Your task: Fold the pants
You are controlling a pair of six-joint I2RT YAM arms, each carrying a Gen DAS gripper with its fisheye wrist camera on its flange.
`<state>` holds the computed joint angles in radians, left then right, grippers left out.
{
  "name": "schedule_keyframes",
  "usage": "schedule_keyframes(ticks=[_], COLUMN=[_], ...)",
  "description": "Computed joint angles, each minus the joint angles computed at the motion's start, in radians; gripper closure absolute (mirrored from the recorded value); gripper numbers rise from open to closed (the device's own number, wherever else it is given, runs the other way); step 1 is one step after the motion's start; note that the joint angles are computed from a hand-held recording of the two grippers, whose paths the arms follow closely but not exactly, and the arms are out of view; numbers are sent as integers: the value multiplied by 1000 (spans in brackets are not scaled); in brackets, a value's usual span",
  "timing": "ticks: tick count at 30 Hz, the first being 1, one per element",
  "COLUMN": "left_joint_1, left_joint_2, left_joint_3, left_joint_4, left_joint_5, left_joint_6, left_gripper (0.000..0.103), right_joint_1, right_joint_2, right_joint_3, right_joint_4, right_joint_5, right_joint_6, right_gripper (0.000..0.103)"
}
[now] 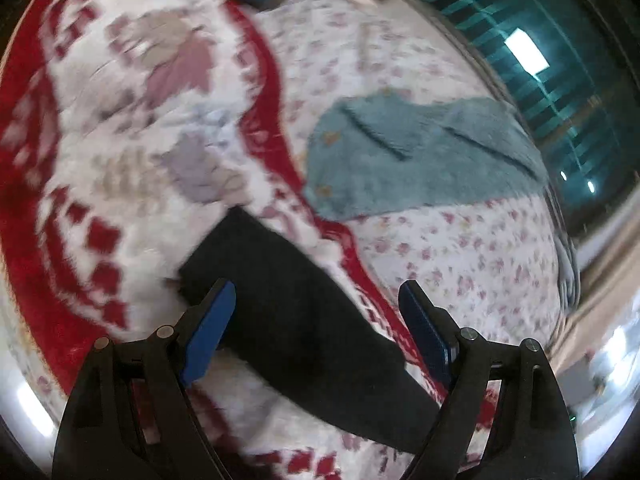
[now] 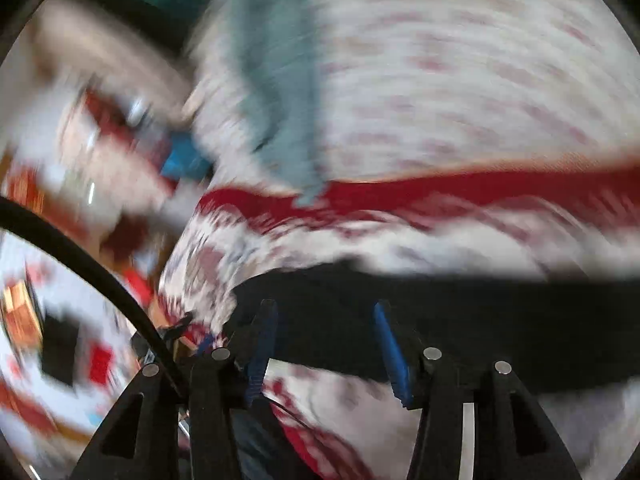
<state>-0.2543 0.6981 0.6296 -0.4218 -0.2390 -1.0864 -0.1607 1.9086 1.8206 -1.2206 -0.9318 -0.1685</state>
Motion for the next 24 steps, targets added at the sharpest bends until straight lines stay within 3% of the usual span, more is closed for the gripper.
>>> schedule_keyframes(ticks=[2, 5, 7, 8, 15, 20, 24], left_joint_1=[-28, -20, 31, 50, 165, 170, 157], left_joint_2=[82, 270, 367, 372, 272, 269, 263], left_joint_3=[15, 26, 25, 13, -130, -128, -128], left_joint_4=[88, 249, 300, 313, 460, 460, 449], left_joint_5=[93, 393, 575, 606, 679, 690, 684], left_joint_6=[26, 78, 51, 29, -145, -159, -146], left_gripper=[18, 18, 18, 18, 18, 18, 18], right_joint_1=[-131, -199, -221, -239, -295, -290, -303], right_joint_2=[57, 159, 183, 184, 194, 230, 269], right_joint_3=[-28, -10, -34, -61, -116, -75, -54], right_joint_4=[-80, -199, -171, -105, 95, 121, 124], right_joint_5=[-54, -40, -57, -81, -36, -26, -83], right_joint_6=[-20, -26, 42, 120, 437, 445, 403], right_gripper=[53, 53, 53, 53, 53, 53, 53])
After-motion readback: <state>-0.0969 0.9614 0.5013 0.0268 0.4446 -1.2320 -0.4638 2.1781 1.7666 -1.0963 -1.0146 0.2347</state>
